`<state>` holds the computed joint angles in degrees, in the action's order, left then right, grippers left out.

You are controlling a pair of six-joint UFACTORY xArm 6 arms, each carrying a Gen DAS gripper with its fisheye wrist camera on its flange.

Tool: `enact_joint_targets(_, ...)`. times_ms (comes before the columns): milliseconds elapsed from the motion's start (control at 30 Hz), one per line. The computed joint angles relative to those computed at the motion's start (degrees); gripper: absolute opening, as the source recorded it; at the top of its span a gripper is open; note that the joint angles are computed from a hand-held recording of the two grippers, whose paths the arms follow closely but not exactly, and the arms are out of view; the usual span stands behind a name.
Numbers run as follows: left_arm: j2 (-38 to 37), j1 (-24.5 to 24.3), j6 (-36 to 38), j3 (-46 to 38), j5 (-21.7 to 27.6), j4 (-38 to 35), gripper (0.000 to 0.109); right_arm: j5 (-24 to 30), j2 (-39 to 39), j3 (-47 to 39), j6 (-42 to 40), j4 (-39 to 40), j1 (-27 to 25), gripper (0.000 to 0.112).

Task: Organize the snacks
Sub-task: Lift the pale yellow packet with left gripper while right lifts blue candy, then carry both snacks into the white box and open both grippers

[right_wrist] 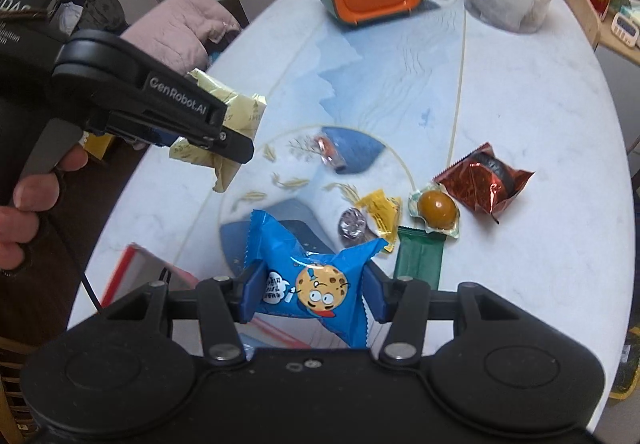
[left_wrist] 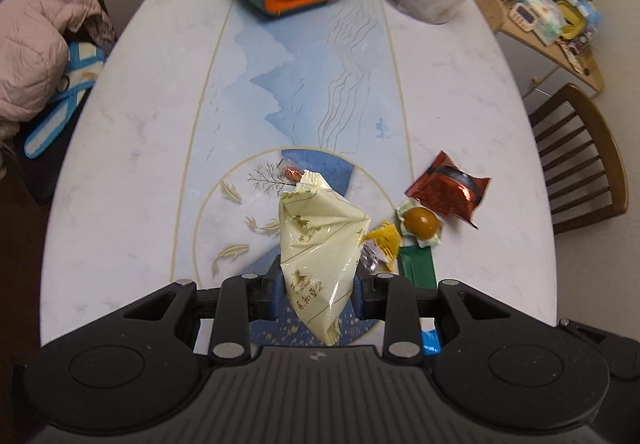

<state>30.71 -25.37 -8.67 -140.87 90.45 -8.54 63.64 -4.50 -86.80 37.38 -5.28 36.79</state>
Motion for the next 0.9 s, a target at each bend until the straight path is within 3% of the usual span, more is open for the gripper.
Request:
enact_joint_targets(233,-10.88,0.53,2.95,11.00,-2.50,-0.96,0.031,3.49,-1.56,-3.34,4.19,-4.27,4.65,0.050)
enact_joint_targets(900,-31.22,1.27,10.19,27.02,-0.74,-1.82,0.031,11.87,-1.83,-12.67,14.79,-14.67,18.92,0.050)
